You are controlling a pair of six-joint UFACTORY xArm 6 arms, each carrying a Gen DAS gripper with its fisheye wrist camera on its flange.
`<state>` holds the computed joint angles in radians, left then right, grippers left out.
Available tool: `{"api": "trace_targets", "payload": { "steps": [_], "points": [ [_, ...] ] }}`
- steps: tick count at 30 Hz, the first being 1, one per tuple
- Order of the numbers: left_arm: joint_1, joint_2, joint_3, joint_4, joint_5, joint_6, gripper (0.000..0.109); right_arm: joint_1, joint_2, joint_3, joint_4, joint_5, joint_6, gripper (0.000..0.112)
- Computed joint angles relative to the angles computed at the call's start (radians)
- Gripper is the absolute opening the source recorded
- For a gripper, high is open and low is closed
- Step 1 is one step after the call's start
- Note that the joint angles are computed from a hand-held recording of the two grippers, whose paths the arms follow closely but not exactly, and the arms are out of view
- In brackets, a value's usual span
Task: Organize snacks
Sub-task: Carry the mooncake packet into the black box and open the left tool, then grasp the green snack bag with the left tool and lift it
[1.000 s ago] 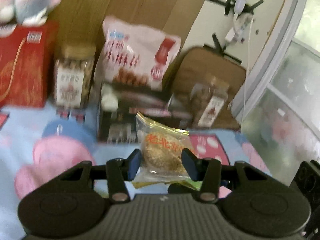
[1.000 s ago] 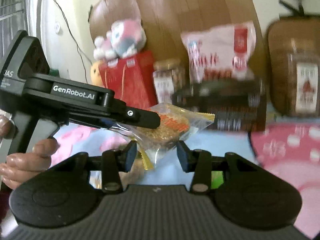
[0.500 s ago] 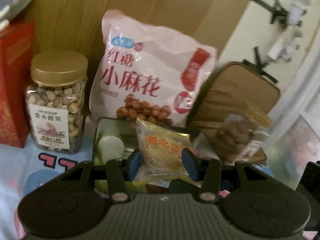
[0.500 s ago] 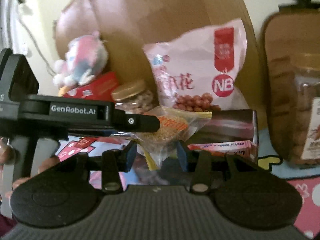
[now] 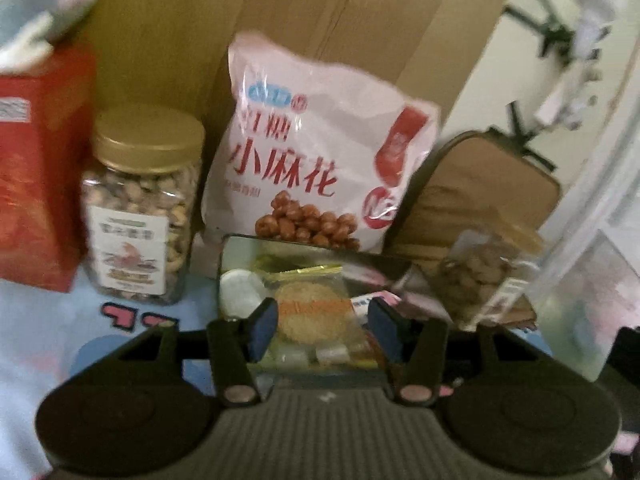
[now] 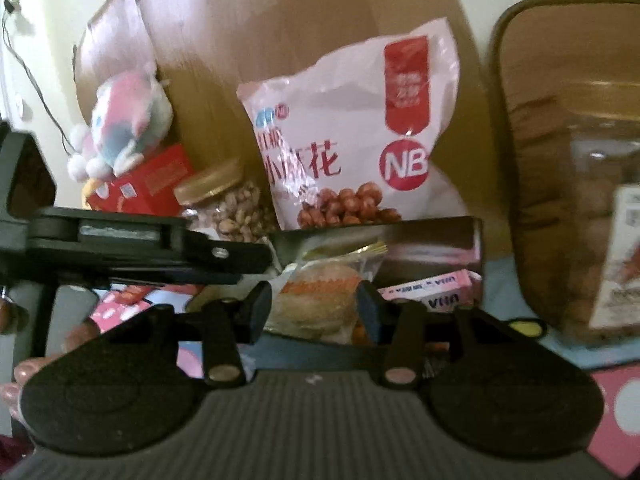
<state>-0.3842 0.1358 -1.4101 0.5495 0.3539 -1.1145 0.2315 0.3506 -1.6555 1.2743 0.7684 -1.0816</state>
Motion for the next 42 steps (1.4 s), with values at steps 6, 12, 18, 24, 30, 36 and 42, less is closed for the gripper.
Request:
{"api": "trace_targets", "payload": {
  "steps": [6, 12, 18, 24, 30, 36, 42],
  "points": [
    [-0.030, -0.286, 0.334, 0.138, 0.017, -0.169, 0.051, -0.043, -0.176, 0.222, 0.068, 0.148, -0.051, 0.051],
    [-0.045, -0.489, 0.581, 0.144, 0.098, -0.322, 0.051, 0.022, -0.272, 0.371, -0.013, 0.204, -0.074, 0.051],
    [-0.005, -0.590, 0.721, 0.098, 0.035, -0.349, 0.051, 0.090, -0.309, 0.445, -0.023, 0.204, -0.063, 0.050],
    [0.026, -0.534, 0.714, 0.122, -0.051, -0.376, 0.051, 0.248, -0.423, 0.576, -0.046, -0.068, -0.286, 0.051],
    [0.030, -0.514, 0.711, 0.132, -0.083, -0.384, 0.051, 0.344, -0.474, 0.663, -0.048, -0.278, -0.508, 0.050],
    [0.036, -0.509, 0.713, 0.085, -0.116, -0.298, 0.051, 0.249, -0.500, 0.713, -0.062, -0.365, -0.484, 0.052],
    [0.038, -0.456, 0.692, -0.007, -0.146, -0.197, 0.051, 0.078, -0.469, 0.606, -0.041, 0.015, -0.234, 0.052]
  ]
}}
